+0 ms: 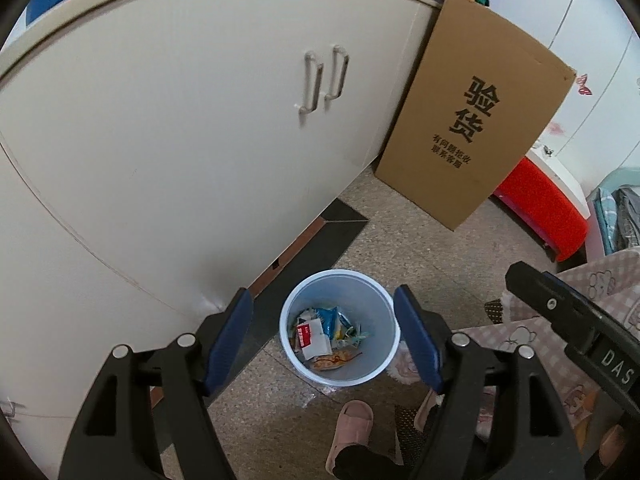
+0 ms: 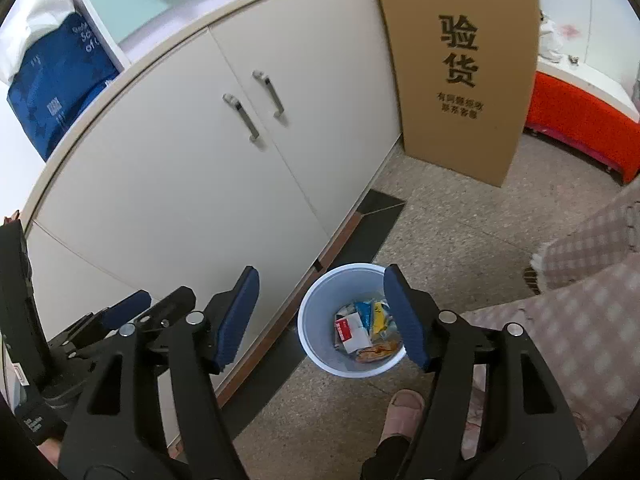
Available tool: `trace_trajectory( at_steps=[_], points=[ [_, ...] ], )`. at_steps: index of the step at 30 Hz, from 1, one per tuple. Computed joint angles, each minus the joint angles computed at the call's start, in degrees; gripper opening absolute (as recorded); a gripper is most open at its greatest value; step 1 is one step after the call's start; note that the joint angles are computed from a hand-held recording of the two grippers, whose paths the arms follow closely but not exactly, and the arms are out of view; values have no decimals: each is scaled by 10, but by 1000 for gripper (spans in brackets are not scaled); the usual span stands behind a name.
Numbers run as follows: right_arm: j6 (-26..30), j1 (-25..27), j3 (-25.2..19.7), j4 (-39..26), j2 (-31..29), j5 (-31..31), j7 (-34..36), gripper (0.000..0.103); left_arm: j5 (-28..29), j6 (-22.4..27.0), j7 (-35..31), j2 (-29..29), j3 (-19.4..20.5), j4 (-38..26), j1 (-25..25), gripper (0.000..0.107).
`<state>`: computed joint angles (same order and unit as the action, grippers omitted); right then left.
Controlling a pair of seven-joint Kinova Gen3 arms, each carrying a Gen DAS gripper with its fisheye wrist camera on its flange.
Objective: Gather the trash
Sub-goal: 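Swing both tools back toward the table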
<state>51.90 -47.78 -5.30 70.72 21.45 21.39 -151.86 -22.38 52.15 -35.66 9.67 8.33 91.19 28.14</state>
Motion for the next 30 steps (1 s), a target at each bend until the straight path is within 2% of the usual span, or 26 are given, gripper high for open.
trace_trajectory(
  at_steps=[2,7,9,12,16,18,21,23,26,30],
  points=[
    [7,-7,5,11,-20,12,-17,65,-7,6,6,-4,-7,-8,16,72],
    [20,-17,-3,57,-95,74,-72,67,-13,38,0,-8,-101,-58,144,74],
    [35,-17,-14,74,-125,104,-92,68,-32,53,6,-8,-119,-84,190,76],
    [69,-10,-39,109,-182,155,-128,70,-60,83,10,5,-117,-137,238,77],
    [145,2,-72,160,-267,206,-169,71,-90,122,10,36,-116,-214,302,81],
    [183,5,-77,179,-300,215,-174,72,-98,145,-3,64,-96,-267,318,81],
    [253,62,-122,204,-353,213,-154,75,-130,182,-17,111,-26,-347,321,82],
    [292,83,-128,223,-389,207,-138,77,-154,203,-31,145,26,-400,319,82],
    [350,124,-143,249,-439,205,-113,81,-177,221,-57,201,76,-480,335,82],
    [411,143,-119,283,-494,197,-68,85,-244,244,-89,280,176,-586,350,82]
  ],
)
